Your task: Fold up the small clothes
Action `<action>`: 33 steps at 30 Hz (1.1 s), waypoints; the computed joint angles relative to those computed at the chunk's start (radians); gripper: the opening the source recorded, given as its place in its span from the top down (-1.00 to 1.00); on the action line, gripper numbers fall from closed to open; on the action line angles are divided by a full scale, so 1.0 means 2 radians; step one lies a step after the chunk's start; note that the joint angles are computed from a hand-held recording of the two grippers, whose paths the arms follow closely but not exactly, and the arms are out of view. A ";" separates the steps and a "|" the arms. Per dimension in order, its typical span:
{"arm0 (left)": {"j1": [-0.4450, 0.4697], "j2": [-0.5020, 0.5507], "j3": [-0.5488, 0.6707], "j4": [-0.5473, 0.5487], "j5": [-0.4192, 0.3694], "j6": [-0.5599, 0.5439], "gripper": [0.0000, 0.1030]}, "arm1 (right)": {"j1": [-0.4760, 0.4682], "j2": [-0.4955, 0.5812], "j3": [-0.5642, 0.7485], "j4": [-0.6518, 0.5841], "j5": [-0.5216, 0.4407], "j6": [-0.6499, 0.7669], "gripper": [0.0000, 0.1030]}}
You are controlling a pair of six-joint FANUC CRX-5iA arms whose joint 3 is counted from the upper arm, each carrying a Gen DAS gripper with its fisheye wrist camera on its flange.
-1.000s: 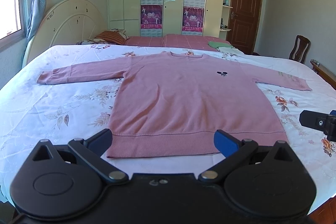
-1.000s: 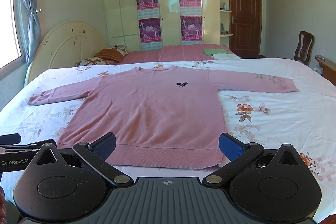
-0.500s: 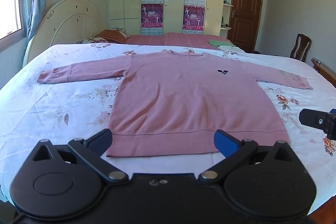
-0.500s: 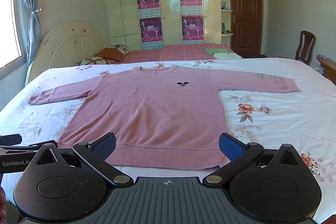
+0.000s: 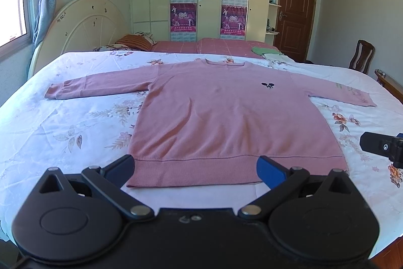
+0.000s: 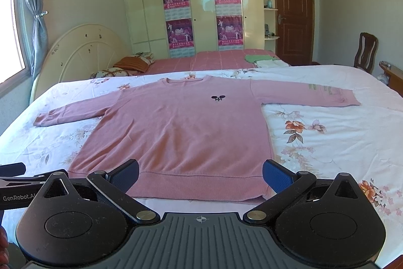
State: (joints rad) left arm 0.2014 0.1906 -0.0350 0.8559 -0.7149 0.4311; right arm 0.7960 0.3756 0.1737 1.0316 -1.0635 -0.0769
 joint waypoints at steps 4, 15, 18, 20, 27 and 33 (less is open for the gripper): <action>-0.001 0.007 0.014 -0.013 -0.020 0.008 -1.00 | 0.000 -0.002 -0.006 0.002 -0.001 -0.003 -1.00; -0.028 0.040 0.040 0.032 -0.024 -0.023 -1.00 | -0.020 -0.023 -0.043 0.023 0.000 -0.056 -1.00; -0.035 0.066 0.077 0.015 -0.048 -0.002 -0.99 | -0.034 -0.028 -0.047 0.019 0.003 -0.064 -1.00; -0.041 0.085 0.102 0.008 -0.062 0.012 -0.99 | -0.045 -0.027 -0.049 0.022 0.001 -0.072 -1.00; -0.069 0.149 0.193 -0.055 -0.044 0.076 -0.83 | -0.107 -0.041 -0.071 -0.004 0.083 -0.089 -1.00; -0.095 0.219 0.304 -0.115 -0.039 0.139 -0.76 | -0.160 -0.029 -0.057 -0.044 0.115 -0.061 -1.00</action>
State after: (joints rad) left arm 0.0106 0.6292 0.5735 0.6254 -0.7939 0.7087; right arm 0.4762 0.3166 0.0602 0.9446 -0.8339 -0.1990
